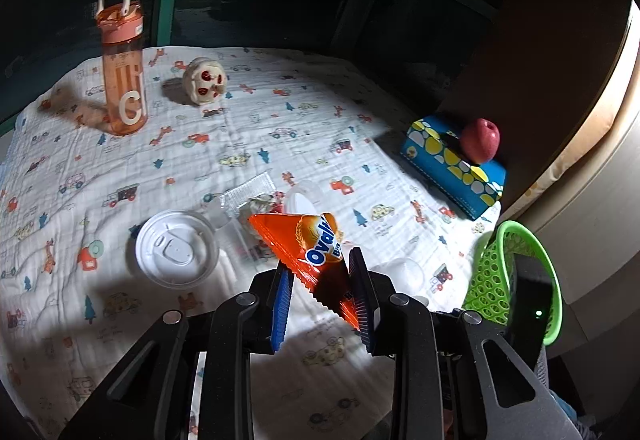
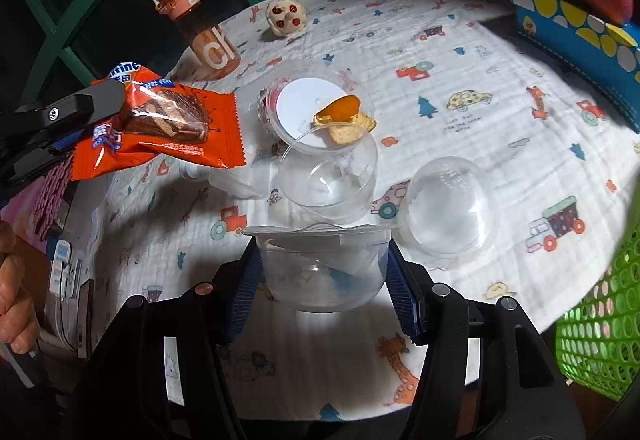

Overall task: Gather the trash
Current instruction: 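Carry the cup and wrapper over the green basket and release both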

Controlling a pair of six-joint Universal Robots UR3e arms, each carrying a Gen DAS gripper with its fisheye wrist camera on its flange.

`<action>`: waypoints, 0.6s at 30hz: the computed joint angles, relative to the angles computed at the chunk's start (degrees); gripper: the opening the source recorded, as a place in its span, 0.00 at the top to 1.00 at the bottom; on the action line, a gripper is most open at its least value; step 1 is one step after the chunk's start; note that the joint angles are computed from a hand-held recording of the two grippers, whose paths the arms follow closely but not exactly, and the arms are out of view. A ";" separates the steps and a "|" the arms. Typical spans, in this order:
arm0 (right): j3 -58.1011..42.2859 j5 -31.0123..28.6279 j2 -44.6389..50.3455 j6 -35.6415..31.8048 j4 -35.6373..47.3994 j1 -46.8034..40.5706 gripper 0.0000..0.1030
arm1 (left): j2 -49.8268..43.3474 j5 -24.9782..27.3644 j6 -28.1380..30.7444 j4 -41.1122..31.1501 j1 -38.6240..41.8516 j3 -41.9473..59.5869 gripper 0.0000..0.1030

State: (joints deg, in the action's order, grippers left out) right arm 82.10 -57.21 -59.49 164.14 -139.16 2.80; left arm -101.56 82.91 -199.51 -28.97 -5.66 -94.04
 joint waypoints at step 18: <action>14.03 1.91 -15.99 -2.33 -1.25 -18.88 0.43 | -20.82 -2.64 1.85 -12.45 -11.96 35.04 0.73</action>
